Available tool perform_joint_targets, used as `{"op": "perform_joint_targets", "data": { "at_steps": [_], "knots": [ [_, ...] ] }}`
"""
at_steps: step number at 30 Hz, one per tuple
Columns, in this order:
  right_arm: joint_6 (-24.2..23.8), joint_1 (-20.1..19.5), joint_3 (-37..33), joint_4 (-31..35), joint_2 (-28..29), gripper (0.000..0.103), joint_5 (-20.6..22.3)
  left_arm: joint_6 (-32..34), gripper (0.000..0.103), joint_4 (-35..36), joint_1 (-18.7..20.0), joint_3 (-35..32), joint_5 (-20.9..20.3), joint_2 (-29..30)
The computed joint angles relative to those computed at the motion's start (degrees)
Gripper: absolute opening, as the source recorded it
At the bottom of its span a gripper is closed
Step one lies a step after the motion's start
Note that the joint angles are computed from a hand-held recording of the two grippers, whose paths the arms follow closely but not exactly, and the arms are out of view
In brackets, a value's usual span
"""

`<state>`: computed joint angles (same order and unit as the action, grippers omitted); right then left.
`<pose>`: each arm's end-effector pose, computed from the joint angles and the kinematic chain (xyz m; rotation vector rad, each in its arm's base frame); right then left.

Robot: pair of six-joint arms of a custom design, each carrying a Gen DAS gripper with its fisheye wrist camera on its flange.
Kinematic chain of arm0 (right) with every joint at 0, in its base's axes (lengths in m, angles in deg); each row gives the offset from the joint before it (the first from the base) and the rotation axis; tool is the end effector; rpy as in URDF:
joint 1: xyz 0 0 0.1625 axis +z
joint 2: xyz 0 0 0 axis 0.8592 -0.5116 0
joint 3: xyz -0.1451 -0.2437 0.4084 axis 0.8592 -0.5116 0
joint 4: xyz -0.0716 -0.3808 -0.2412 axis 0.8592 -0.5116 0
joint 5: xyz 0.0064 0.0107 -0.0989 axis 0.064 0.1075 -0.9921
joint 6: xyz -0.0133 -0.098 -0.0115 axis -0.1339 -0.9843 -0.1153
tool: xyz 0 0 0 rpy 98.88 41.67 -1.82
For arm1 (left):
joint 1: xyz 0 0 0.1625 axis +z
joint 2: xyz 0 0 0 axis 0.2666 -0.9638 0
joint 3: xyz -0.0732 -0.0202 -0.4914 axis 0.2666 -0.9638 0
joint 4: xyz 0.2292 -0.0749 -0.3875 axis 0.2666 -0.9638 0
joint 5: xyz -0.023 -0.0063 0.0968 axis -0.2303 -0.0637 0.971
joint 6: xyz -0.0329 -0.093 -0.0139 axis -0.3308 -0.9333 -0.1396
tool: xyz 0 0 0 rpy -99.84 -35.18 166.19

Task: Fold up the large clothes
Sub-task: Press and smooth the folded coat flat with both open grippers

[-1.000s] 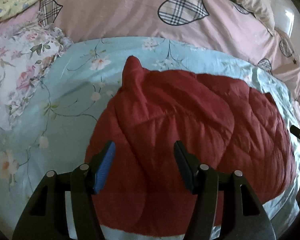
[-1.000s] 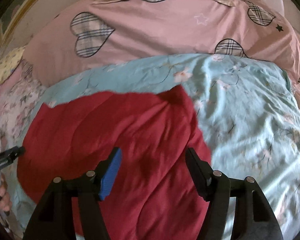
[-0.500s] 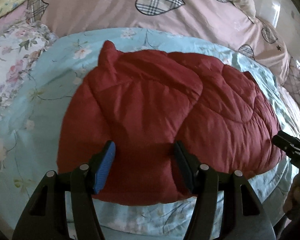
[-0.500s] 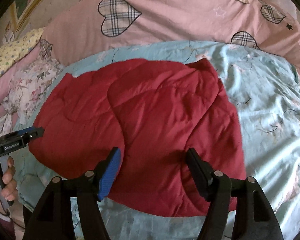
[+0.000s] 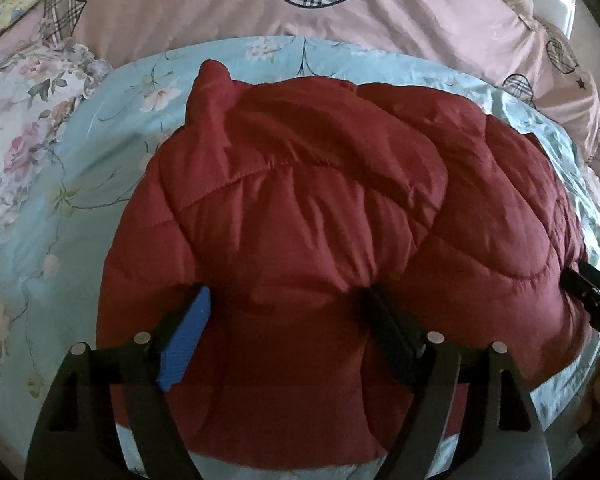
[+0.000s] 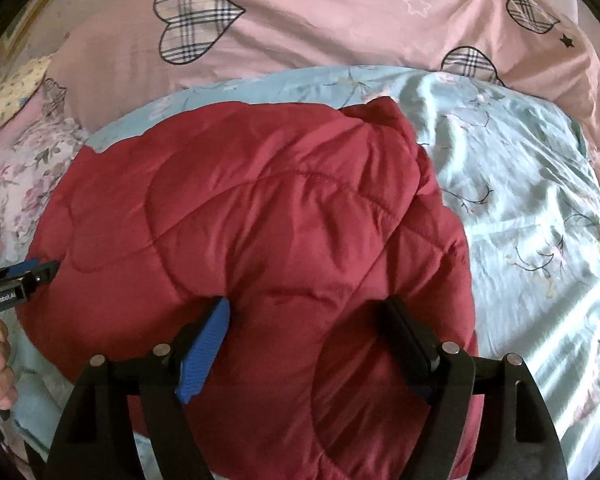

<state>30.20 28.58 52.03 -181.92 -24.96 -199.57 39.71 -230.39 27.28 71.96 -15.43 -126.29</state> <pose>0.0502 -0.4166 0.3170 -0.2173 -2.1221 1.0177 -0.3443 -0.5846 0.0493 0.8552 2.3637 -0.4222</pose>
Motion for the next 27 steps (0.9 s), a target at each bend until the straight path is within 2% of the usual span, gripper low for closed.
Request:
{"op": "perform_joint_targets", "data": {
  "at_steps": [14, 24, 27],
  "knots": [
    [-1.0, -1.2, 0.2, -6.2, 2.4, 0.081, 1.0, 0.5, 0.088, -2.8, -0.8, 0.1, 5.1, 2.2],
    [-1.2, -1.3, 0.3, -6.3, 2.3, 0.081, 1.2, -1.5, 0.087, -2.1, -3.4, 3.5, 5.0, -1.9],
    [-1.1, -1.3, 0.3, -6.2, 2.3, 0.081, 1.1, -1.7, 0.087, -2.2, -4.4, 5.0, 3.0, -3.2]
  ]
}}
